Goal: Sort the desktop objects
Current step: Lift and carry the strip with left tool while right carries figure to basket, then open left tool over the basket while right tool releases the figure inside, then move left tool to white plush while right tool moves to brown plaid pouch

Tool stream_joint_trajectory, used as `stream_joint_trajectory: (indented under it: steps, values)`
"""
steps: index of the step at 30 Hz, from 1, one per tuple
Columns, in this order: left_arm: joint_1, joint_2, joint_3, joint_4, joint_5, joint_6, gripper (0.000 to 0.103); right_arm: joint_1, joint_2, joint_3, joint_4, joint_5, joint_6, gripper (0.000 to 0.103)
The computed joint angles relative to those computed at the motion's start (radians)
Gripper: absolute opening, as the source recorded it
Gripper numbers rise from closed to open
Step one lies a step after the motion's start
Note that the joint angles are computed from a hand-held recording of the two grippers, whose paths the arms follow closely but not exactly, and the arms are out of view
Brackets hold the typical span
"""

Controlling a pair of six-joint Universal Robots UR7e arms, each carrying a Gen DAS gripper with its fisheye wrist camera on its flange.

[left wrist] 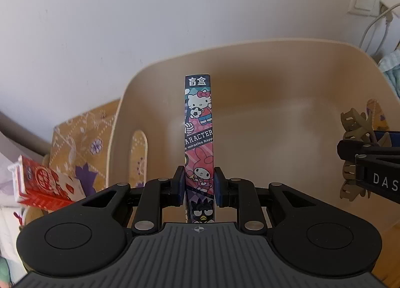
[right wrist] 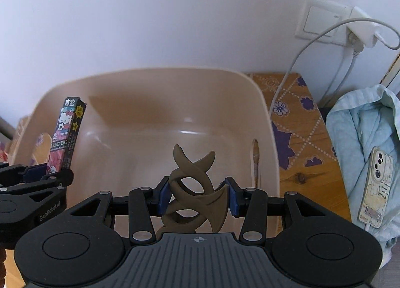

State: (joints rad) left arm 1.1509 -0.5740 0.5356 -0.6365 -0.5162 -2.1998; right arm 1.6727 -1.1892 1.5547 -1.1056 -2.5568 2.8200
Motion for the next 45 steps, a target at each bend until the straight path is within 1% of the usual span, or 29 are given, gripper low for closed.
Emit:
stream_joint_trajectory:
  steps: [1, 3, 5, 6, 7, 8, 9, 10, 11, 12, 13, 14, 15, 16, 17, 19, 21, 22, 23, 24, 27, 32, 35, 39, 43, 45]
  values:
    - [0.002, -0.017, 0.042, -0.050, 0.000, 0.022, 0.023, -0.004, -0.003, 0.009, -0.021, 0.001, -0.015, 0.042]
    - [0.005, -0.048, 0.108, -0.137, 0.004, 0.065, 0.023, -0.010, 0.011, -0.012, 0.005, 0.007, -0.043, 0.042]
    - [0.003, -0.071, 0.160, -0.187, 0.019, 0.085, 0.023, -0.014, 0.021, -0.027, 0.023, 0.015, -0.064, 0.042]
    - [-0.001, -0.077, 0.176, -0.191, 0.033, 0.083, 0.023, -0.014, 0.025, -0.031, 0.033, 0.015, -0.065, 0.046]
    - [-0.006, -0.081, 0.189, -0.189, 0.047, 0.077, 0.025, -0.013, 0.026, -0.031, 0.038, 0.012, -0.059, 0.053]
    - [-0.011, -0.085, 0.199, -0.190, 0.057, 0.076, 0.027, -0.011, 0.028, -0.033, 0.049, 0.009, -0.049, 0.056]
    - [-0.015, -0.088, 0.207, -0.189, 0.065, 0.072, 0.035, -0.007, 0.028, -0.032, 0.052, 0.004, -0.039, 0.064]
    - [-0.020, -0.090, 0.212, -0.181, 0.073, 0.063, 0.046, -0.002, 0.031, -0.038, 0.061, 0.002, -0.027, 0.076]
    - [-0.026, -0.087, 0.206, -0.155, 0.081, 0.041, 0.052, 0.000, 0.030, -0.037, 0.062, 0.001, -0.020, 0.079]
    - [-0.037, -0.066, 0.159, -0.103, 0.087, 0.017, 0.059, 0.003, 0.028, -0.033, 0.068, -0.004, -0.009, 0.080]
    - [-0.041, -0.064, 0.152, -0.088, 0.099, 0.000, 0.061, 0.010, 0.035, -0.043, 0.088, -0.005, 0.004, 0.080]
    - [-0.048, -0.076, 0.176, -0.096, 0.110, -0.012, 0.061, 0.016, 0.045, -0.063, 0.115, -0.003, 0.016, 0.080]
    - [-0.054, -0.079, 0.179, -0.089, 0.115, -0.025, 0.063, 0.022, 0.056, -0.083, 0.142, -0.002, 0.030, 0.083]
    - [-0.063, -0.061, 0.141, -0.059, 0.113, -0.040, 0.065, 0.030, 0.066, -0.102, 0.172, -0.002, 0.053, 0.089]
    - [-0.069, -0.057, 0.130, -0.035, 0.110, -0.061, 0.065, 0.038, 0.079, -0.124, 0.207, -0.004, 0.078, 0.091]
    - [-0.078, -0.040, 0.068, 0.029, 0.111, -0.084, 0.066, 0.057, 0.104, -0.164, 0.277, -0.008, 0.133, 0.095]
    - [-0.090, -0.048, 0.076, 0.052, 0.116, -0.107, 0.067, 0.073, 0.125, -0.195, 0.341, -0.011, 0.175, 0.099]
    - [-0.097, -0.039, 0.057, 0.094, 0.116, -0.134, 0.067, 0.080, 0.143, -0.224, 0.380, -0.008, 0.194, 0.101]
    - [-0.104, -0.038, 0.051, 0.124, 0.117, -0.159, 0.067, 0.088, 0.164, -0.257, 0.420, -0.003, 0.207, 0.102]
    - [-0.106, -0.055, 0.087, 0.123, 0.119, -0.176, 0.067, 0.092, 0.174, -0.271, 0.448, -0.001, 0.215, 0.103]
    - [-0.124, -0.084, 0.137, 0.134, 0.119, -0.219, 0.067, 0.110, 0.232, -0.361, 0.558, 0.002, 0.243, 0.103]
    - [-0.171, -0.097, 0.171, 0.228, 0.109, -0.321, 0.069, 0.141, 0.343, -0.523, 0.700, 0.010, 0.296, 0.103]
    - [-0.196, -0.120, 0.232, 0.224, 0.094, -0.350, 0.069, 0.152, 0.409, -0.611, 0.756, 0.022, 0.304, 0.103]
    - [-0.229, -0.160, 0.339, 0.167, 0.071, -0.352, 0.069, 0.165, 0.472, -0.684, 0.763, 0.015, 0.309, 0.103]
    - [-0.255, -0.211, 0.472, 0.025, 0.041, -0.341, 0.069, 0.174, 0.525, -0.733, 0.745, 0.012, 0.305, 0.103]
    - [-0.268, -0.232, 0.532, -0.049, 0.030, -0.317, 0.069, 0.178, 0.549, -0.751, 0.732, 0.012, 0.306, 0.103]
